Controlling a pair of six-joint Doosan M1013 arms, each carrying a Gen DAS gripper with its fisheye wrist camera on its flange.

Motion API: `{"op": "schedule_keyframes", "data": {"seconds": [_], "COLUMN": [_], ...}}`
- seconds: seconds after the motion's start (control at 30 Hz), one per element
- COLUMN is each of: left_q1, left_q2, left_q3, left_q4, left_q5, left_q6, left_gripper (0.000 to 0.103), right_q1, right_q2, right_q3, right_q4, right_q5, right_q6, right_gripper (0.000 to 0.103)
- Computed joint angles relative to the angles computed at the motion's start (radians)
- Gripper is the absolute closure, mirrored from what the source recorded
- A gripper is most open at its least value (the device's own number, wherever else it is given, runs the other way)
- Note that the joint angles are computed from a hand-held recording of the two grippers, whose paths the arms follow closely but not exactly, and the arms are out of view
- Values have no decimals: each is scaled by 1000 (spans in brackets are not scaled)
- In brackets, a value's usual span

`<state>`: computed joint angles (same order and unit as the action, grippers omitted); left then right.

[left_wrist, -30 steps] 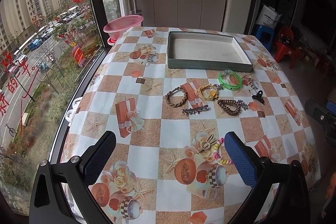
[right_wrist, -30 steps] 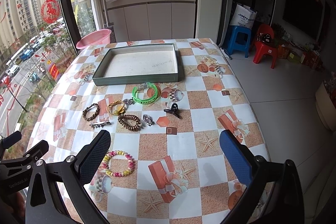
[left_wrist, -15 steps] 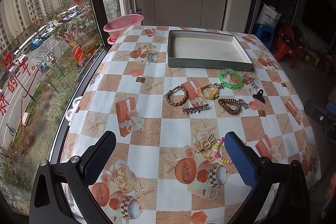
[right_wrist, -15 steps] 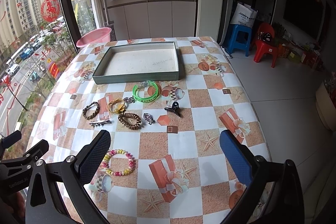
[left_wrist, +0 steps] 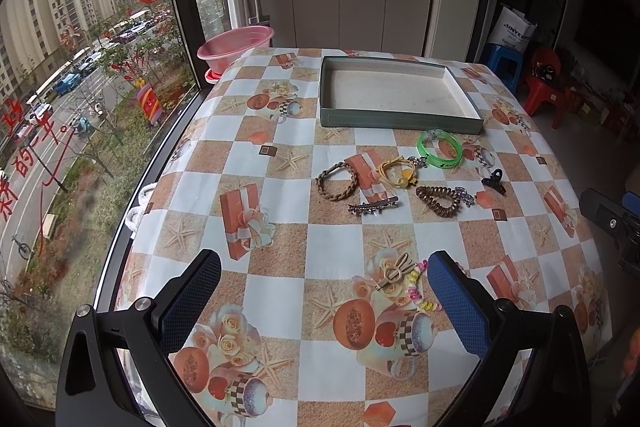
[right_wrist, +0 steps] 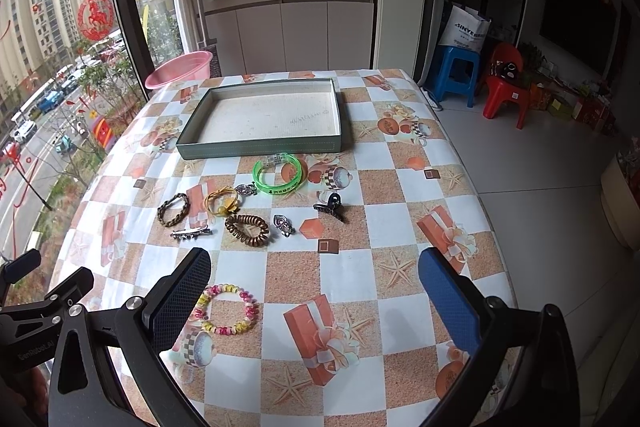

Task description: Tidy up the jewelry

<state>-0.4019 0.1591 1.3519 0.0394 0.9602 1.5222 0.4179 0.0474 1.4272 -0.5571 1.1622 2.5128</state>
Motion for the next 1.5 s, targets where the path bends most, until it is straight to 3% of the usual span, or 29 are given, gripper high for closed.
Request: {"op": "schedule_keyframes", "data": {"seconds": [0.87, 1.2, 1.5], "left_q1": [4, 24, 45], "left_q2": [13, 94, 207], "left_q3": [-13, -91, -215], "left_q4": [-16, -33, -53], "left_q5": [37, 196, 271], "left_q6": [18, 57, 105], "left_gripper": [0, 0, 0], "right_q1": [-3, -75, -95], "right_q2": [3, 25, 116], "right_q3": [5, -11, -81], "right_q4": [35, 308, 429], "right_q5": [26, 28, 176], "right_q6": [-1, -104, -220], "right_gripper": [0, 0, 0]}}
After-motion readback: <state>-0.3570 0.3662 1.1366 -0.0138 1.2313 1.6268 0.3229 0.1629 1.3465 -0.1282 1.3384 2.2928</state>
